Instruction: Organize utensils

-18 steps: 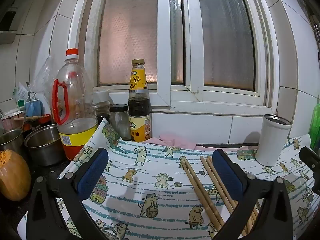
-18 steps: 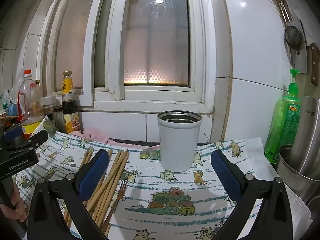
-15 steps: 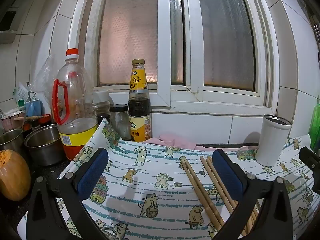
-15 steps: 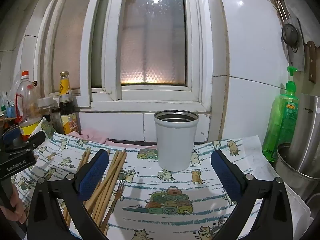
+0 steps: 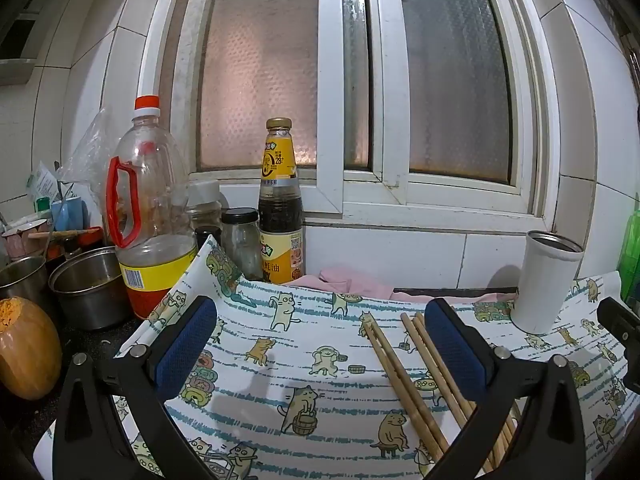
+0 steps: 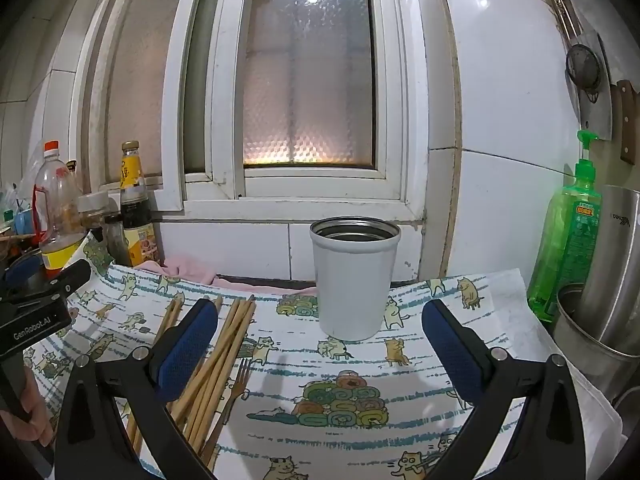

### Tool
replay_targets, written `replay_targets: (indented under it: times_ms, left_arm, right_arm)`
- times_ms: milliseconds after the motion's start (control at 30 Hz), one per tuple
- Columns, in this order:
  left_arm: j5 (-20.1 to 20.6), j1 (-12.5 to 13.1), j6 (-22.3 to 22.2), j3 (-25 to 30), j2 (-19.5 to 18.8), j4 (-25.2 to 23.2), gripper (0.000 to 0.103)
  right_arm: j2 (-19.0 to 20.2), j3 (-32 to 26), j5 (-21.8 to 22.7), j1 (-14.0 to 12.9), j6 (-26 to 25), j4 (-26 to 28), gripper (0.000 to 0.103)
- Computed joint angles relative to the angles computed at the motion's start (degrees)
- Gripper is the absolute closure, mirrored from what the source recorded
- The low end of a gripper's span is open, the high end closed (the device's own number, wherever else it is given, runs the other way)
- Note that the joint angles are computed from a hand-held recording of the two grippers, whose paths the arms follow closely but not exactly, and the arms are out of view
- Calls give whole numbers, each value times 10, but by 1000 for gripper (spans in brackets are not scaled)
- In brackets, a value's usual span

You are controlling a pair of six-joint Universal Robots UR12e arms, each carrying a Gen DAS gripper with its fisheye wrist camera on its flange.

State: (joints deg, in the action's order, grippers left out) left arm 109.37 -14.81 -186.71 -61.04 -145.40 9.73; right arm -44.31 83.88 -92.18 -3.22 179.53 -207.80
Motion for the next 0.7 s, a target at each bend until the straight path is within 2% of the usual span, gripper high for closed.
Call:
replay_targets:
  times_ms: [700]
  left_arm:
    - [0,0,0,0,0,0,0]
  right_arm:
    - [-4,1,7,0,1,19,0]
